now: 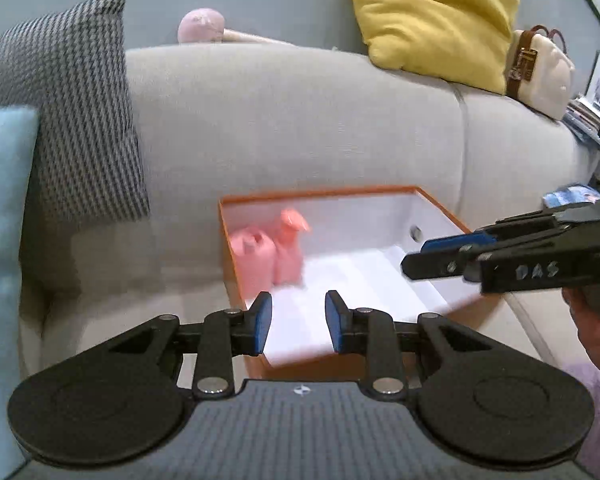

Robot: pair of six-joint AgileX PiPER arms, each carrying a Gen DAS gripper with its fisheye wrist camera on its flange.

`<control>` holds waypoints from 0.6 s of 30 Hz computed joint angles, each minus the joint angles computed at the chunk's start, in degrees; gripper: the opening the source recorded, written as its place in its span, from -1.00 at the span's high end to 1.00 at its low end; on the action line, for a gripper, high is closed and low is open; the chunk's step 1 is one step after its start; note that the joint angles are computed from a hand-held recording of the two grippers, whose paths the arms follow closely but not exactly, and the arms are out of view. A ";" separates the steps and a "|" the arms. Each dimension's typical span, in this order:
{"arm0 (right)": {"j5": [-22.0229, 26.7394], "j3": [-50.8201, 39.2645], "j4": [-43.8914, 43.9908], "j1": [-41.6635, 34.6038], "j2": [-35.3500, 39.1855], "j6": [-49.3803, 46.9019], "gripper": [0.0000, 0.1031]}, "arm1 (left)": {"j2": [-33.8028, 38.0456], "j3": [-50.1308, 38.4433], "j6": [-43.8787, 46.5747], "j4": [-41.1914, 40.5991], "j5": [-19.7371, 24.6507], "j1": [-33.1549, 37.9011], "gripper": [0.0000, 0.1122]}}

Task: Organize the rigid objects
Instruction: 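Grasp the plaid case with the left gripper while the right gripper approaches the photo card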

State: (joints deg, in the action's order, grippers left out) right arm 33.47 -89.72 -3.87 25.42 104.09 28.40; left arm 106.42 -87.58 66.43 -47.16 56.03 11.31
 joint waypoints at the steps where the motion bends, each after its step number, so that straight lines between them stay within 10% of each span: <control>1: -0.83 3.17 -2.39 1.25 -2.34 3.98 0.35 | -1.72 2.68 0.23 0.08 -0.10 0.76 0.41; 9: -1.66 14.94 -9.07 10.23 -4.62 24.96 0.31 | -6.58 16.47 -4.08 3.08 -2.92 5.38 0.41; 18: 7.66 1.72 -7.01 14.15 8.05 6.69 0.09 | 0.47 13.35 -8.18 9.01 -1.68 5.16 0.18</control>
